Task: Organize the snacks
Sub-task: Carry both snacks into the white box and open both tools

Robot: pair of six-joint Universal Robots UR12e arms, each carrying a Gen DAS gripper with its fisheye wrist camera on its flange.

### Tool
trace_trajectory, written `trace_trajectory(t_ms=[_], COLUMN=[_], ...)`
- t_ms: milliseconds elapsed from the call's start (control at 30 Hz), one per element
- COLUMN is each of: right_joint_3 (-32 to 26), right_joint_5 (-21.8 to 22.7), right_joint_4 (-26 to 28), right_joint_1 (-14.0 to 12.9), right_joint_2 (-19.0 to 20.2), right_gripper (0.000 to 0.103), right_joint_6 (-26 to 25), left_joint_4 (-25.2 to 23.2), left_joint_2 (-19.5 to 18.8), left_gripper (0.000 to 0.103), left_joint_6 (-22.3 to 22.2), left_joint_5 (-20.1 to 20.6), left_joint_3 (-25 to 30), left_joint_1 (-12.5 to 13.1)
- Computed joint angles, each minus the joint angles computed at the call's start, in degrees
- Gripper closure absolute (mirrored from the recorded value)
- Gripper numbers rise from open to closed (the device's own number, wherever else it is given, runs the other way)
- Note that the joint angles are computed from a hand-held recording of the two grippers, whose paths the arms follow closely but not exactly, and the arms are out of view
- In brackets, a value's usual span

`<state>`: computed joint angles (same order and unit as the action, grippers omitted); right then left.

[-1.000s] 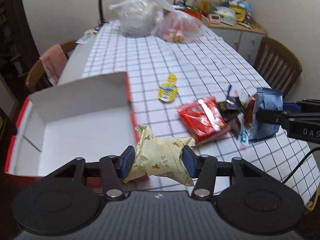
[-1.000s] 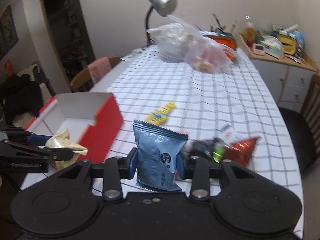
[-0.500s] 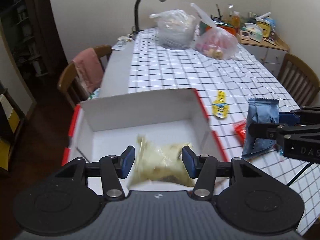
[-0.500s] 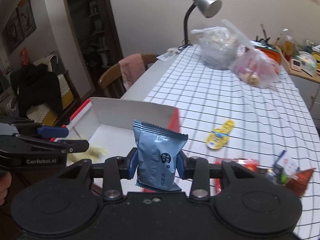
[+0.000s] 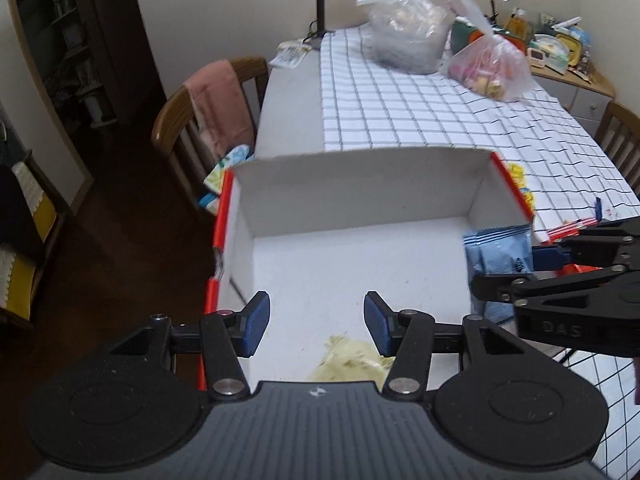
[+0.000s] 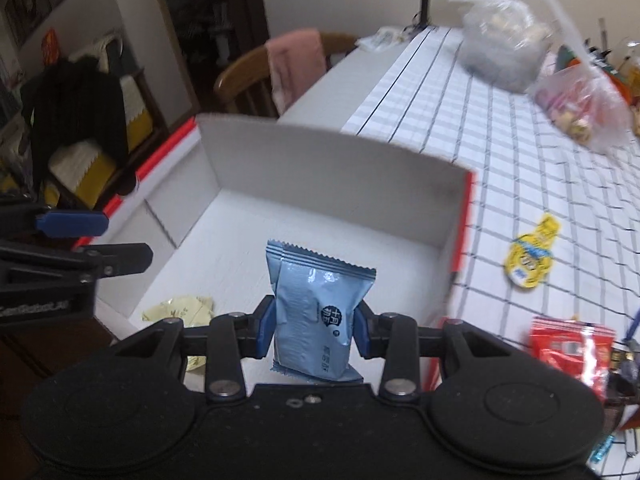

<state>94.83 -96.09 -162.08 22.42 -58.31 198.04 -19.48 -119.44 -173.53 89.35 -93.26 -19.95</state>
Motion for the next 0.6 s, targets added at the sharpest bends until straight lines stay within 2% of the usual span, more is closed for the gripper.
trace_trajectory(t_ms=[267,433,600], right_joint_3=[-3.9,-4.3,-4.0], right_joint_5=[1.9,0.8,0.4], right_joint_4=[7.5,8.4,7.1], right_joint_1=[0.5,0.8,0.7], right_joint_2=[2.6,2.9,2.5], right_gripper=[0.063,0.060,0.051], right_joint_6=[-1.5,-1.9,-1.1], left_joint_4=[-0.6,-0.9,-0.1], left_joint_2=[0.4,0.5,0.8], left_gripper=[0.051,0.051,0.051], left_joint_6=[0.3,0.6,0.8], left_joint_5=[-0.9,-1.4,-1.8], left_joint_3=[-1.4,-1.7,-2.2], left_joint_1=[1.0,1.2,1.3])
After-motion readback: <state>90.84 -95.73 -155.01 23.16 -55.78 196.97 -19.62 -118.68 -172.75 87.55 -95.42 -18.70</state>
